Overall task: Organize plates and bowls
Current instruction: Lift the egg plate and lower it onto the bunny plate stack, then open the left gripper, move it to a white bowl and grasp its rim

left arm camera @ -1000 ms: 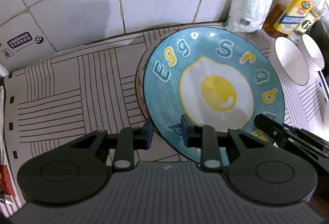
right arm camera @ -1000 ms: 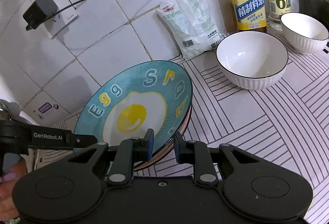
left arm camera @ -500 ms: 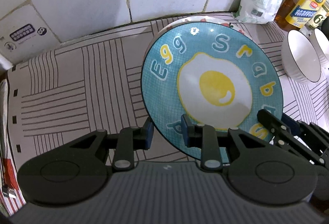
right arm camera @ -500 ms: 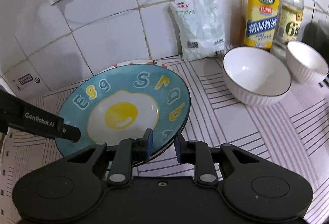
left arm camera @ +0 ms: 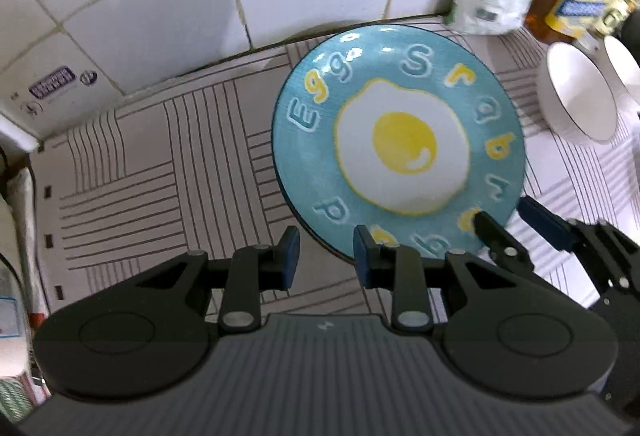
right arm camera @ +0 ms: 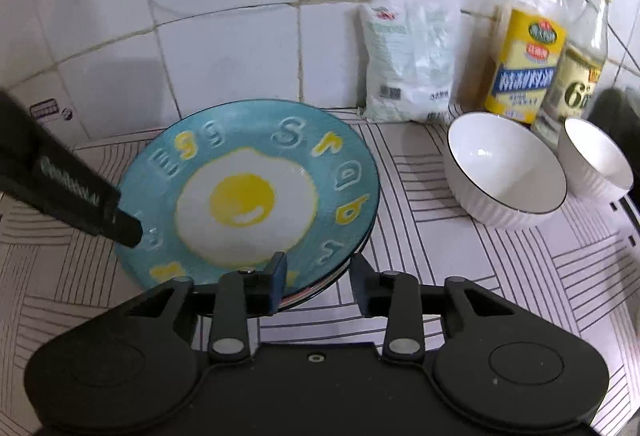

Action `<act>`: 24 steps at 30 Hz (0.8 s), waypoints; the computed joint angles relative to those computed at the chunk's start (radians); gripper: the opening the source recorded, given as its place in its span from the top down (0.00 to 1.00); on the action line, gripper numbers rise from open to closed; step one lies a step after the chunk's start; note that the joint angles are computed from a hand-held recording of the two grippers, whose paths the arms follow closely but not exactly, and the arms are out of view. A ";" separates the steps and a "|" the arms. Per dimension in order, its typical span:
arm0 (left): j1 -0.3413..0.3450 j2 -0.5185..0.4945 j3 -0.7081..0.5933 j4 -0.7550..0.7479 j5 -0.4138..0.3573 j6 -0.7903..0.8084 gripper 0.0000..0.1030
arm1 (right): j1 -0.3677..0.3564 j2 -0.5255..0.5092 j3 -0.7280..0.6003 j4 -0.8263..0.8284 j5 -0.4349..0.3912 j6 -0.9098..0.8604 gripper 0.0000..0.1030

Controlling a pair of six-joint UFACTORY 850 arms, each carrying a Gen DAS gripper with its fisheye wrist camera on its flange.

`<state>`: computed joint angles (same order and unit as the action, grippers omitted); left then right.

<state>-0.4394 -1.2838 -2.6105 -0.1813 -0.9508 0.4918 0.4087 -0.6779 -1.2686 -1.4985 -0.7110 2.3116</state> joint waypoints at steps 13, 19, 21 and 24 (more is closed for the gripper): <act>-0.035 0.406 0.658 -0.144 0.306 0.177 0.71 | 0.067 0.218 0.309 -0.227 -0.143 0.244 0.46; -0.074 0.527 0.838 -0.258 0.418 0.209 0.65 | 0.088 0.358 0.522 -0.358 -0.235 0.337 0.35; -0.097 0.555 0.877 -0.251 0.446 0.156 0.62 | 0.076 0.401 0.581 -0.409 -0.241 0.356 0.31; -0.124 0.584 0.927 -0.299 0.494 0.133 0.57 | 0.044 0.444 0.648 -0.488 -0.232 0.364 0.28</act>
